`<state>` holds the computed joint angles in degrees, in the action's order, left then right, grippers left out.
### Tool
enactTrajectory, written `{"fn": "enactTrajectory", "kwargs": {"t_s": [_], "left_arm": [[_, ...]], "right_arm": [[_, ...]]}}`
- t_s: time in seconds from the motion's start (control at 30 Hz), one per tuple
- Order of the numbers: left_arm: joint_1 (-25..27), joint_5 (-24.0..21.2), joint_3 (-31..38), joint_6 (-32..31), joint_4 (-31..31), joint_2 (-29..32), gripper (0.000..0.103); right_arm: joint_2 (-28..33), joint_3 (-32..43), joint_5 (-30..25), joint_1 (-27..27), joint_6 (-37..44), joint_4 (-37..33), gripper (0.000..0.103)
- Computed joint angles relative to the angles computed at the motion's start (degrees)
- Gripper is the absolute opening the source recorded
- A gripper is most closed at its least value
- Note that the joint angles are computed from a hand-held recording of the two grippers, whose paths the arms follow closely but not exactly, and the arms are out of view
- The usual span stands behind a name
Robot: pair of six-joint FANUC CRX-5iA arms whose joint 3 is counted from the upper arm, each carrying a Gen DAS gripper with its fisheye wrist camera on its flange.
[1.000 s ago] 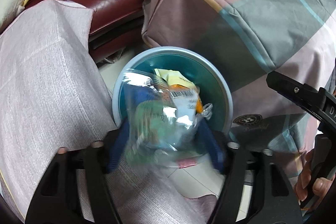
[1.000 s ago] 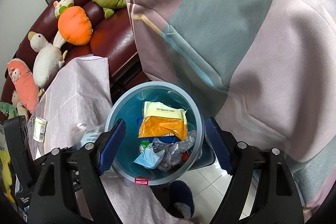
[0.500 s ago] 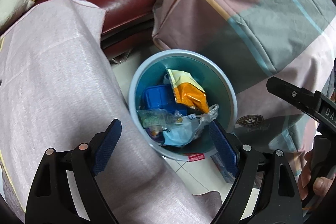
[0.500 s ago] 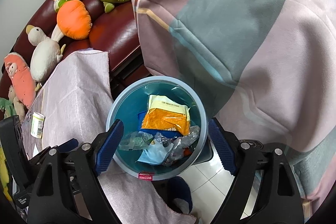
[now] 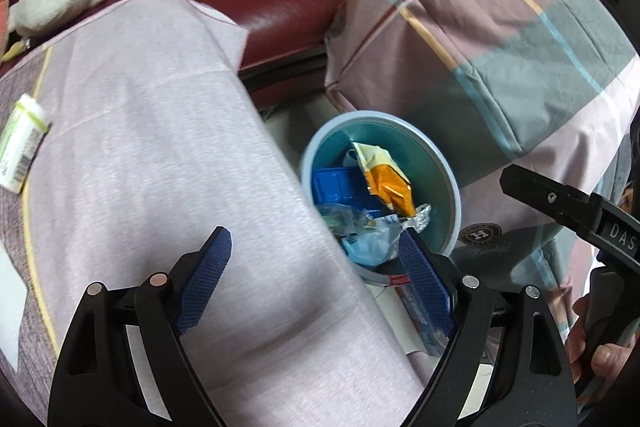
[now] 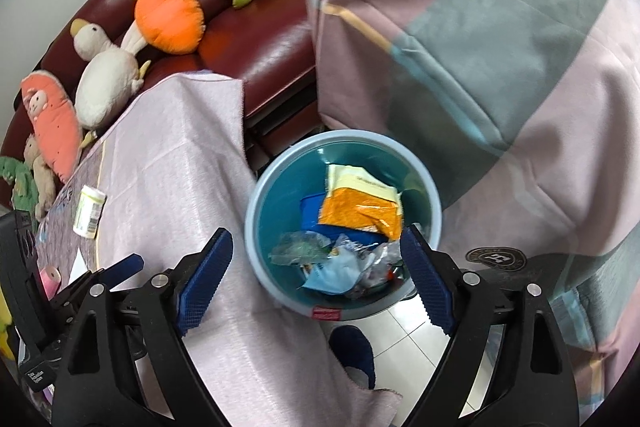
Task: Collect trash
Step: 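Move both tools back over the table toward the napkin and pill bottle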
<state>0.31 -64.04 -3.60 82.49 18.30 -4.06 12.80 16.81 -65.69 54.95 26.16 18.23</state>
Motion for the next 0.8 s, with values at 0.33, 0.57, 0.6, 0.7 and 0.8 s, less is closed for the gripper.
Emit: {"fn": "enactTrajectory", "kwargs": {"t_s": [0.33,0.57,0.6,0.7,0.8], "left_arm": [[6.9,-0.7,-5.6,-2.4,1.5,-6.8,0.087],[14.4,-1.9,-10.0,-5.8,3.8,-11.6,0.088],[16.0,-2.3,-10.7,-6.7,4.1,-12.4,0.088],[20.0,-3.4,-12.3,-8.8,4.6,-14.1,0.089],[25.0,-4.5,-14.2,-10.8,5.2,-16.0,0.089]], "right_arm": [[4.4,7.5,-3.5,3.4,2.8,-1.5,0.082],[9.8,16.1,-7.4,5.9,6.5,-3.1,0.082],[10.5,17.2,-7.9,6.3,6.8,-3.1,0.082],[12.6,20.5,-9.6,7.3,8.0,-2.9,0.082],[15.4,25.0,-11.9,8.2,9.4,-3.6,0.082]]}}
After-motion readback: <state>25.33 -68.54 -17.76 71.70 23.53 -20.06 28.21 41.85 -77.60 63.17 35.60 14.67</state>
